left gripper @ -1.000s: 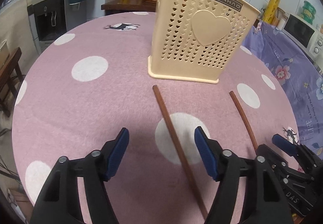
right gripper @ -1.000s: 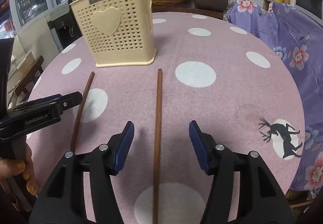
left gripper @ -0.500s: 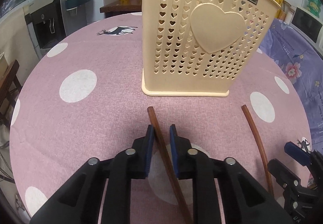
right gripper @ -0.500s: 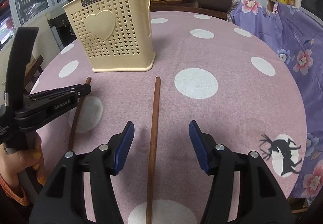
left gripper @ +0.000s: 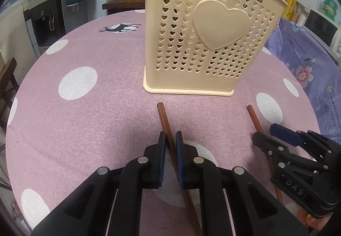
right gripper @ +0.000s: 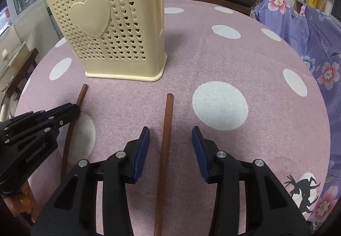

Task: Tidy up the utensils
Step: 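Lift both brown chopsticks upright and carry them toward the beige holder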

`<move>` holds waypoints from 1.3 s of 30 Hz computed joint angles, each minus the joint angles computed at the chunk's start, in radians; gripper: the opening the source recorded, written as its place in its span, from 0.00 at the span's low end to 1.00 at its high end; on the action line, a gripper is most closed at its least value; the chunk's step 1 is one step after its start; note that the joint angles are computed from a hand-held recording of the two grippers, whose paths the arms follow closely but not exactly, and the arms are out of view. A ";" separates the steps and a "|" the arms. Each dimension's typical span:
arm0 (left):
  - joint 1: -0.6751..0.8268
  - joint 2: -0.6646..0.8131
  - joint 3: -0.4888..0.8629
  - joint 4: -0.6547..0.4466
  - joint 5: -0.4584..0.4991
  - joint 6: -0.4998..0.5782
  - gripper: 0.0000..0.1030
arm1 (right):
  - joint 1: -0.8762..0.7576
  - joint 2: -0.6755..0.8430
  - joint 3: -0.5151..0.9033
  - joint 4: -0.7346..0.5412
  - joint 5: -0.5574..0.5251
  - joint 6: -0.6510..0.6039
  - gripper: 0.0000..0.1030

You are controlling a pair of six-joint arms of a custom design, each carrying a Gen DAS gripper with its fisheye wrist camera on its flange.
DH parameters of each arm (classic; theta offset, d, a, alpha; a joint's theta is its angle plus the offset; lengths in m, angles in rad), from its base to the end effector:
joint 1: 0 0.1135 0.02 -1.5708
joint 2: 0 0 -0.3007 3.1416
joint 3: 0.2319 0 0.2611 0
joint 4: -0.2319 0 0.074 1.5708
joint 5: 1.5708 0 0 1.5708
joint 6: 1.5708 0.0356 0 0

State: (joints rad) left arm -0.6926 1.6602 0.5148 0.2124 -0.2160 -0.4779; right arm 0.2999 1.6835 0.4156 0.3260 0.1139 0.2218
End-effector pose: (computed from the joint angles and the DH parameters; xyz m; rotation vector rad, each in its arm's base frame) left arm 0.2135 -0.1673 0.1189 0.1779 2.4809 -0.2287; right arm 0.2412 0.0704 0.0992 -0.0514 2.5048 0.0721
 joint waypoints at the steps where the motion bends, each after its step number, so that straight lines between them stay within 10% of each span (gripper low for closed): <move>1: 0.000 0.002 0.003 -0.002 -0.001 0.002 0.10 | 0.008 0.005 0.003 0.005 0.012 -0.003 0.39; 14: 0.015 0.049 0.074 -0.036 0.001 0.026 0.10 | 0.001 0.058 0.057 0.025 0.001 -0.017 0.08; 29: 0.024 0.033 0.035 0.025 0.021 0.011 0.09 | -0.057 0.019 -0.002 0.087 -0.112 0.024 0.08; 39: 0.071 -0.209 -0.078 0.040 0.099 0.007 0.08 | -0.083 -0.311 -0.109 -0.003 -0.178 0.057 0.08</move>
